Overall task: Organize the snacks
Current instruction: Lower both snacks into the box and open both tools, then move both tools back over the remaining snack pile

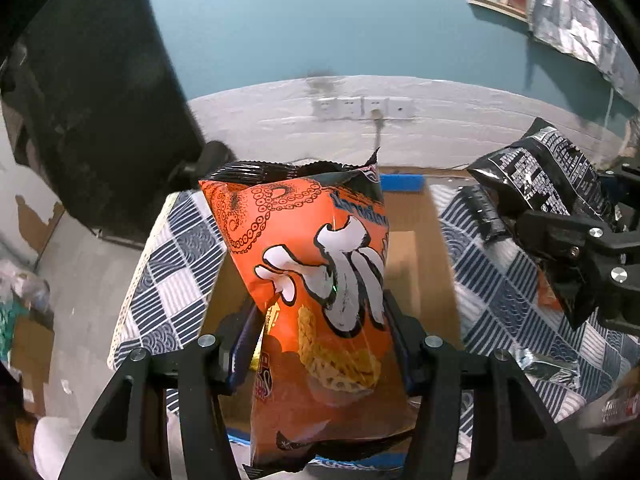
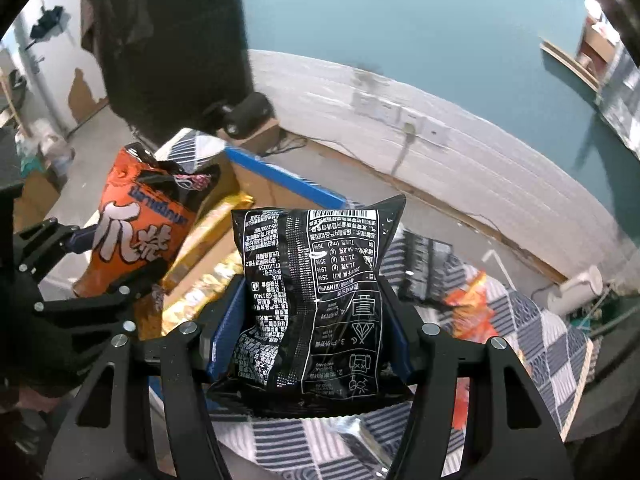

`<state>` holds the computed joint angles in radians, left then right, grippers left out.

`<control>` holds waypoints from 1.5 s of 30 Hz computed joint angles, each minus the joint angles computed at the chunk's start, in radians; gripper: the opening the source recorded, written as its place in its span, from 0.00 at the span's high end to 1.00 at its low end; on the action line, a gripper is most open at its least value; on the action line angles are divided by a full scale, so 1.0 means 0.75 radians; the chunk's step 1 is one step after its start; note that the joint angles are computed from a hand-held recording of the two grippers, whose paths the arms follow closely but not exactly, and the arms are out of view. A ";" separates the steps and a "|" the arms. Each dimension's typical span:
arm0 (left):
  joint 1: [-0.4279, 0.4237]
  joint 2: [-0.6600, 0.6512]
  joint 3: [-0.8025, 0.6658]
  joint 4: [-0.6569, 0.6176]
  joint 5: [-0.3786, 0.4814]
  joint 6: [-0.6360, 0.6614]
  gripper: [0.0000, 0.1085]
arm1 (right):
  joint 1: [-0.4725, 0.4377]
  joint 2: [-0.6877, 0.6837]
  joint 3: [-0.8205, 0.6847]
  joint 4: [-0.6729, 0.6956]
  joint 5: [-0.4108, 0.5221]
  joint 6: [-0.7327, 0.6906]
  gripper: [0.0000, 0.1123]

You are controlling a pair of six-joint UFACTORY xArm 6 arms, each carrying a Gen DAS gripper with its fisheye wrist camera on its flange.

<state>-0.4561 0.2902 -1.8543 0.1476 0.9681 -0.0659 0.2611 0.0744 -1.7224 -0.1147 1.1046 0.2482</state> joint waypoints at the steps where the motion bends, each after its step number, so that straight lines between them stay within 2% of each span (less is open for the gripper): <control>1: 0.011 -0.001 0.006 -0.001 0.000 -0.001 0.47 | 0.011 0.024 -0.026 0.002 0.007 -0.002 0.45; 12: 0.090 0.019 0.046 0.008 -0.001 -0.028 0.47 | 0.060 0.221 -0.195 0.078 0.037 -0.043 0.45; 18: 0.108 0.060 0.005 -0.031 0.059 0.007 0.46 | 0.069 0.292 -0.267 0.121 0.084 -0.054 0.44; 19: 0.110 0.067 -0.006 -0.034 0.064 0.009 0.45 | 0.071 0.297 -0.273 0.119 0.092 -0.052 0.44; 21: 0.106 0.066 -0.005 -0.015 0.060 -0.001 0.35 | 0.073 0.302 -0.281 0.104 0.099 -0.044 0.41; 22: 0.103 0.058 0.005 0.005 0.045 -0.016 0.29 | 0.073 0.297 -0.275 0.095 0.098 -0.038 0.39; 23: 0.102 0.048 0.020 0.011 0.026 -0.023 0.29 | 0.071 0.291 -0.267 0.092 0.094 -0.032 0.37; 35: 0.041 0.065 -0.036 -0.015 0.066 -0.004 0.28 | 0.021 0.151 -0.103 0.078 0.062 -0.004 0.36; 45: -0.060 0.102 -0.111 -0.032 0.131 0.010 0.25 | -0.098 -0.069 0.172 0.065 0.009 0.014 0.35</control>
<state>-0.5010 0.3667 -1.9375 0.1235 1.0661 -0.0585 0.1873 0.0224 -1.5933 -0.0659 1.1113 0.2590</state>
